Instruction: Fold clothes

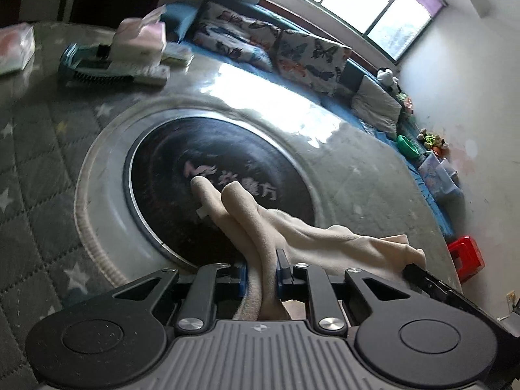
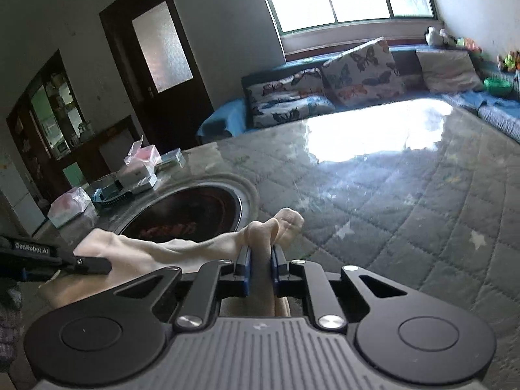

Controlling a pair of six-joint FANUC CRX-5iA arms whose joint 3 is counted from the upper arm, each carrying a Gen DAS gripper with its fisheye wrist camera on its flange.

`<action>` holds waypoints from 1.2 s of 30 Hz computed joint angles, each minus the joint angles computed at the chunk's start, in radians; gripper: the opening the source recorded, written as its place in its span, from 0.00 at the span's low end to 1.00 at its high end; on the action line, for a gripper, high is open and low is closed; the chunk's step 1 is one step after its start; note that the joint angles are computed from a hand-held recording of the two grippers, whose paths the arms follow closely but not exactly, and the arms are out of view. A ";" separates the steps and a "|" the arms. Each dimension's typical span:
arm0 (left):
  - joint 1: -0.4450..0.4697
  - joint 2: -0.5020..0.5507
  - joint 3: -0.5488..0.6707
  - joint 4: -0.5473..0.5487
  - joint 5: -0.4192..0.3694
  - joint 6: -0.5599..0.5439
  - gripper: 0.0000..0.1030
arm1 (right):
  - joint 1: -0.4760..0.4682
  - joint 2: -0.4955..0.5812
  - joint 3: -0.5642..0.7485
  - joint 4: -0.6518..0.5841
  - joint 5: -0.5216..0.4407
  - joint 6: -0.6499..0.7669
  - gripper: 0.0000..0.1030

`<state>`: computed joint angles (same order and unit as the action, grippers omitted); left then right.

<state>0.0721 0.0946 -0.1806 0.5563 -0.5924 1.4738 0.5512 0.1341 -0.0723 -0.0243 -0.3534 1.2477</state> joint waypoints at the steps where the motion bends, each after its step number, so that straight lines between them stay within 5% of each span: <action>1: -0.003 0.000 0.000 0.008 0.000 -0.008 0.16 | 0.001 -0.009 -0.008 0.009 0.007 -0.004 0.10; 14: -0.066 0.027 0.051 0.018 -0.010 -0.044 0.15 | -0.007 -0.112 -0.145 0.292 0.087 -0.219 0.10; 36: -0.179 0.167 0.314 -0.131 -0.068 0.036 0.15 | -0.123 -0.176 -0.300 0.848 0.188 -0.699 0.10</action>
